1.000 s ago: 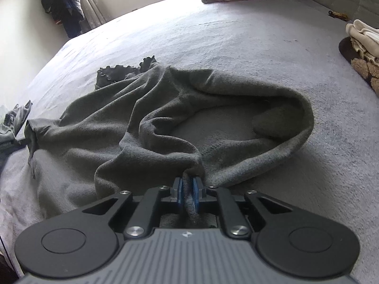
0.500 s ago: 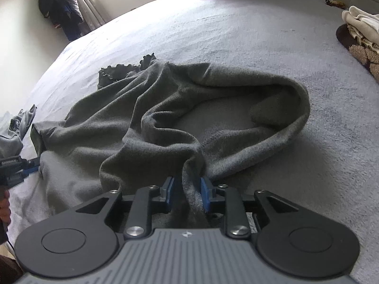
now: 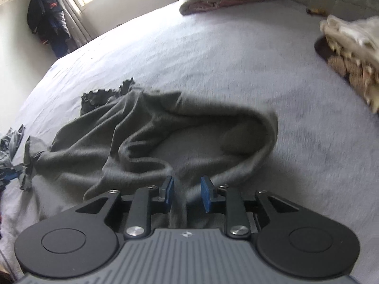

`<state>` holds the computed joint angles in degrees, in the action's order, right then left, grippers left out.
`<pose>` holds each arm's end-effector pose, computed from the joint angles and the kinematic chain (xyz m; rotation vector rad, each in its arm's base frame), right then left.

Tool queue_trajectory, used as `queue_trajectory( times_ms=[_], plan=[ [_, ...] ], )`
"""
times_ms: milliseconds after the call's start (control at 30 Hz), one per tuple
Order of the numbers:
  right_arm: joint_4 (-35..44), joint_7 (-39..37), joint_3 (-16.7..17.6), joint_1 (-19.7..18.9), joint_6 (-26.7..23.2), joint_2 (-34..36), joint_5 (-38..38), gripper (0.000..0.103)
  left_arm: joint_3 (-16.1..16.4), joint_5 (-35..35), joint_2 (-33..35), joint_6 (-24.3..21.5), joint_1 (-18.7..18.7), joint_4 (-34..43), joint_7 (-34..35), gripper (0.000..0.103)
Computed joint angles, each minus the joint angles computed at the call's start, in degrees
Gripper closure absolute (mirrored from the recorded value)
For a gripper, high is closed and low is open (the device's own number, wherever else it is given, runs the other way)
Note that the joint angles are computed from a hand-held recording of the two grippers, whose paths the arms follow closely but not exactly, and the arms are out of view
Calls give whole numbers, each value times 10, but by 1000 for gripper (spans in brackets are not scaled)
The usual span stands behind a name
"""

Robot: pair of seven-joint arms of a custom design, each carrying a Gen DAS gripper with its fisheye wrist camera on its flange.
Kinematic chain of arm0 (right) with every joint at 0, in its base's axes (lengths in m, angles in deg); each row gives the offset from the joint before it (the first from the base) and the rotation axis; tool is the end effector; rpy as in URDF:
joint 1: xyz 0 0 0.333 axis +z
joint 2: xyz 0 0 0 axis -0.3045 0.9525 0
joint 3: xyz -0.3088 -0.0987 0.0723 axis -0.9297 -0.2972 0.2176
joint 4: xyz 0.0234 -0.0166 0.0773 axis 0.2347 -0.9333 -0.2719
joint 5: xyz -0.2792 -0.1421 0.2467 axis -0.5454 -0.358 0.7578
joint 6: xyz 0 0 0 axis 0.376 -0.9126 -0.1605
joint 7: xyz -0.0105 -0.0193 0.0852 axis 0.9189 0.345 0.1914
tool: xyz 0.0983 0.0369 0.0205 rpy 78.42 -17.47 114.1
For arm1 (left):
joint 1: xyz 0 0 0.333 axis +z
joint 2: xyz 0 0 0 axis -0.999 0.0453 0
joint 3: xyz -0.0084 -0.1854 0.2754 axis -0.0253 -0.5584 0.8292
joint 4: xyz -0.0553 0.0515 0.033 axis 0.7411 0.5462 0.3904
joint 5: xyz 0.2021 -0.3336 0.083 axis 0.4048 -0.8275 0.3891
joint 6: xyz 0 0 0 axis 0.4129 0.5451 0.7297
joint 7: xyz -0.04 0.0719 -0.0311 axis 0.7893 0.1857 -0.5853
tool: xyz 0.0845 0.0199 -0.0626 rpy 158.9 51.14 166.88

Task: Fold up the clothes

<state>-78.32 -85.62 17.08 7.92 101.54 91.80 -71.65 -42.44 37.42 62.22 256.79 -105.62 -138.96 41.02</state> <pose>0.5356 0.3187 0.3712 -1.3832 2.0375 -0.4747 0.6541 -0.2599 0.3600 -2.0648 1.4601 -0.9792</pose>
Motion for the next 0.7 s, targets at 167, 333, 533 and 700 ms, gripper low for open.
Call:
queue_trajectory(
  times_ms=[167,333,533,700],
  plan=[
    [48,-4,-13,2,-7,22,-34,70,-58,-56,18,52,46,18,142,45],
    [112,-42,-19,-12,17,65,-14,69,-163,-183,69,71,128,51,273,45],
    [228,-204,5,-44,28,156,114,69,-250,-289,145,80,189,96,355,47],
    [340,-357,54,-70,-8,237,227,69,-252,-338,171,82,181,120,378,48]
  ],
)
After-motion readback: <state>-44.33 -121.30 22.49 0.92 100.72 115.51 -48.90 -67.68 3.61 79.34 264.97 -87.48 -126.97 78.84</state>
